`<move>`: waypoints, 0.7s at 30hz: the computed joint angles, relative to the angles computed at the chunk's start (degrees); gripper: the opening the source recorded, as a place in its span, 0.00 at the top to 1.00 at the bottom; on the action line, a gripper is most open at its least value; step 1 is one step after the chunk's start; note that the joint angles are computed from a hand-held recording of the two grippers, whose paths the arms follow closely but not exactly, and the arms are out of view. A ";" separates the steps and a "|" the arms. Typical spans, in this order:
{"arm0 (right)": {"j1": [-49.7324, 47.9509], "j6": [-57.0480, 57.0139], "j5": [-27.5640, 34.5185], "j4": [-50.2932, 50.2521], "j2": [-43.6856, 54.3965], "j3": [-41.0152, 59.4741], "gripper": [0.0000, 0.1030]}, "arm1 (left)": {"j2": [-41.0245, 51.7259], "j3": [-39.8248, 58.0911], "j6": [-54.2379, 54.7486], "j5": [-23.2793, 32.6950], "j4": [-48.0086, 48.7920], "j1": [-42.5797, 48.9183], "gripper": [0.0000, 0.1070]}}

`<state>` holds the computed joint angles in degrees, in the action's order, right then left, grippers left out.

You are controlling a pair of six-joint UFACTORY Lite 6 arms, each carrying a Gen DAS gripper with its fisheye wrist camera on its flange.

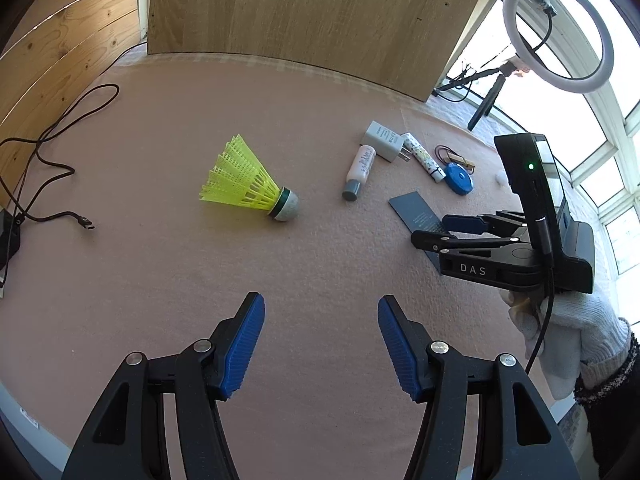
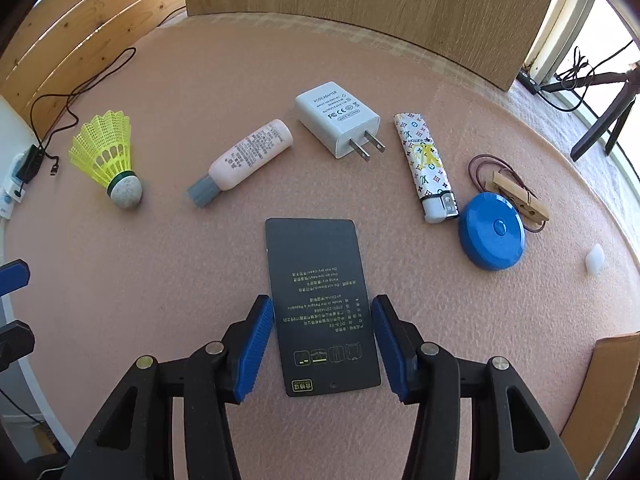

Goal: Organize objects
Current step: 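Move the right tool to the black card and close on it, then carry the black card into the box and open the right tool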

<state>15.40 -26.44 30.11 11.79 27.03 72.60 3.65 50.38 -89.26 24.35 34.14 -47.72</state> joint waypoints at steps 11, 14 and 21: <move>-10.81 -15.43 -1.37 21.35 -18.28 -23.06 0.55 | 6.90 7.01 -0.80 0.10 -0.29 -4.27 0.41; -15.40 -18.97 0.70 23.18 -24.20 -28.22 0.55 | 8.96 9.17 -0.48 -0.22 -0.37 -5.24 0.41; -28.12 -24.19 8.59 23.37 -36.48 -32.29 0.55 | 14.69 15.83 3.02 -0.40 -2.74 -6.43 0.41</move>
